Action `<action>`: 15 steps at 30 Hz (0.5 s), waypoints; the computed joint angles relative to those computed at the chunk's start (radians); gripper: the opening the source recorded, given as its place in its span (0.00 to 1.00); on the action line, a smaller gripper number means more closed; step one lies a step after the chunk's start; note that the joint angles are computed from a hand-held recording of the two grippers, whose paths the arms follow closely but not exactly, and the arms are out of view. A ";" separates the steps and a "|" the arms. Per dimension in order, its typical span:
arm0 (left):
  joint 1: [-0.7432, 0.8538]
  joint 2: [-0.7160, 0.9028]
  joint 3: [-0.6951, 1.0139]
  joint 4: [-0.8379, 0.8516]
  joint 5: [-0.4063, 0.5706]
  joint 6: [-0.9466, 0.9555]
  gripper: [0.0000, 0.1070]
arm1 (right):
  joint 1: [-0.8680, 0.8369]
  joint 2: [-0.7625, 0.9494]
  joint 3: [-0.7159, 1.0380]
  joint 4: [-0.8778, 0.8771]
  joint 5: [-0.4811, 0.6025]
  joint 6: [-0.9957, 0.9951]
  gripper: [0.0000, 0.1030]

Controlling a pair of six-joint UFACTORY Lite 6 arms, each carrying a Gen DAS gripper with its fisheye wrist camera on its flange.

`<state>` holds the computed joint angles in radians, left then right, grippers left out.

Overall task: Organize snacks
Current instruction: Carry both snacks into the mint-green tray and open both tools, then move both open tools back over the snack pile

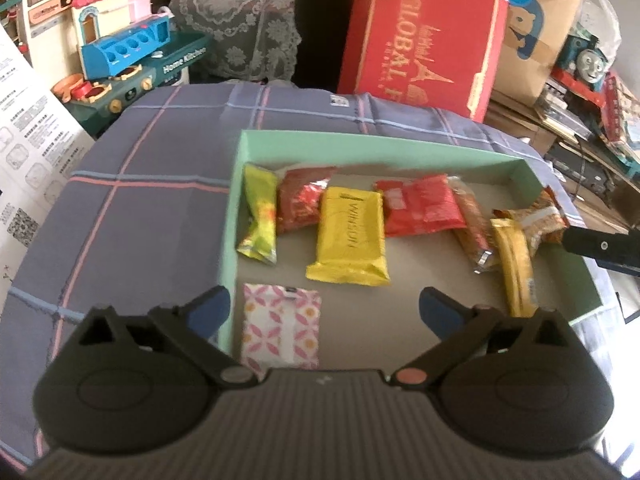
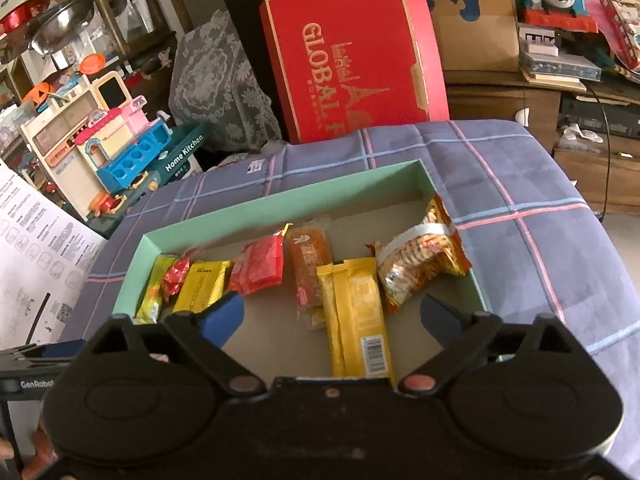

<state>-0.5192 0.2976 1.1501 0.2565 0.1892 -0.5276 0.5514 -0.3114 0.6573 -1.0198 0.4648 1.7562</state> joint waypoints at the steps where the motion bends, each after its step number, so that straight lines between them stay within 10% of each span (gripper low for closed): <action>1: -0.009 -0.010 -0.009 0.000 0.001 -0.001 0.96 | 0.009 -0.023 -0.014 0.004 0.011 0.002 0.98; 15: -0.271 -0.049 -0.046 0.227 0.054 -0.254 0.96 | 0.140 -0.450 -0.228 0.197 0.242 -0.112 1.00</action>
<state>-0.7904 0.2489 1.1043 0.4832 0.2429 -0.7812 0.6914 -0.7612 0.4291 -0.8230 0.7064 1.6437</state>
